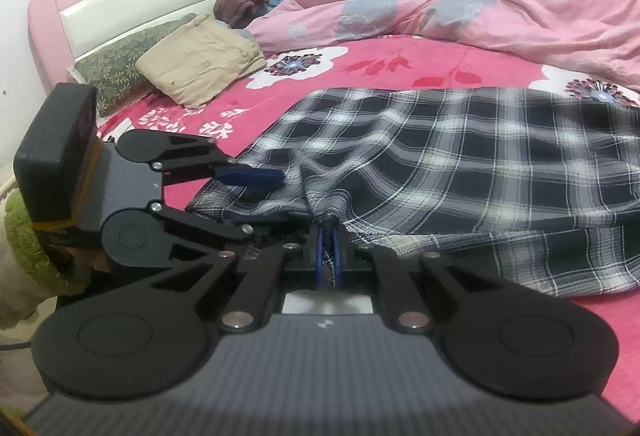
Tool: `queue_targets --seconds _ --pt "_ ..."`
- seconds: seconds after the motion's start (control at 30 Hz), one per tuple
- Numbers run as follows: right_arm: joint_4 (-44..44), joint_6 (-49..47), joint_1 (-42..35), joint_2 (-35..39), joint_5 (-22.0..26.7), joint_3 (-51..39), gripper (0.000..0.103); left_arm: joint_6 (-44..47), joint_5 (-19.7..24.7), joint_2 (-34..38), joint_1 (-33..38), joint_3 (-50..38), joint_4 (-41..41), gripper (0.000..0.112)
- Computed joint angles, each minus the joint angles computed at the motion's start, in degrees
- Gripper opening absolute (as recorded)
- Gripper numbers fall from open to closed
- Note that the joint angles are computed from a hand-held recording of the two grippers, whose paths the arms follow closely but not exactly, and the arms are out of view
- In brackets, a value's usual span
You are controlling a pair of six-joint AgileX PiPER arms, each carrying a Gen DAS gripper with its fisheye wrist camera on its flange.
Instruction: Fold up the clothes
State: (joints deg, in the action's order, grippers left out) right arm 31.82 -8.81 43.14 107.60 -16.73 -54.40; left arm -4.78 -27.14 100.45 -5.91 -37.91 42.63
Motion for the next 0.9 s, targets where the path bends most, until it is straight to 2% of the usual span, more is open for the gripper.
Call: queue_targets --seconds 0.1,0.2,0.23,0.27,0.33,0.43,0.53,0.57,0.67,0.73,0.8,0.87,0.9 --pt "-3.1 3.4 -0.5 0.1 -0.3 0.3 0.003 0.6 0.7 -1.9 1.9 1.6 0.8 0.045" --pt "-5.6 6.0 -0.7 0.2 -0.7 0.6 0.003 6.2 0.6 -4.0 2.9 4.3 -2.8 0.045" --pt "-6.3 6.8 -0.8 0.3 -0.8 0.7 0.003 6.6 0.6 -4.3 3.1 4.6 -3.0 0.037" --pt "-7.0 7.6 -0.9 0.4 -0.9 0.8 0.003 6.5 0.6 -4.5 3.4 4.8 -2.8 0.023" --pt "-6.6 7.3 -0.9 0.5 -0.9 0.7 0.003 6.9 0.4 -4.7 3.6 5.2 -3.6 0.012" --pt "-5.6 6.6 -0.9 0.6 -0.9 0.7 0.003 12.5 -1.5 -5.0 2.7 6.2 -11.1 0.009" --pt "-2.8 4.8 -0.8 1.2 -0.8 0.4 0.005 12.5 -1.9 -3.5 2.6 5.5 -12.3 0.01" --pt "-2.1 4.5 -0.9 1.5 -0.9 0.2 0.006 11.3 -2.4 -3.2 3.1 5.4 -11.2 0.01" --pt "-1.0 5.8 -0.2 0.6 -5.1 2.4 0.008 6.0 -4.4 -2.7 5.2 5.3 -5.8 0.009" --pt "-5.9 10.5 0.5 -0.7 -10.1 5.4 0.009 0.0 -5.8 -2.8 7.3 4.9 -0.1 0.008" --pt "-12.4 13.8 1.0 -0.6 -11.5 6.0 0.011 -6.0 -6.9 -2.6 9.3 4.0 5.7 0.007" --pt "-18.6 16.6 1.3 -0.4 -12.8 6.4 0.02 -10.5 -8.1 -2.3 10.9 3.2 10.2 0.007" --pt "-19.6 15.6 2.1 0.4 -11.6 5.1 0.024 -12.5 -8.8 -2.1 11.6 2.8 12.2 0.007"
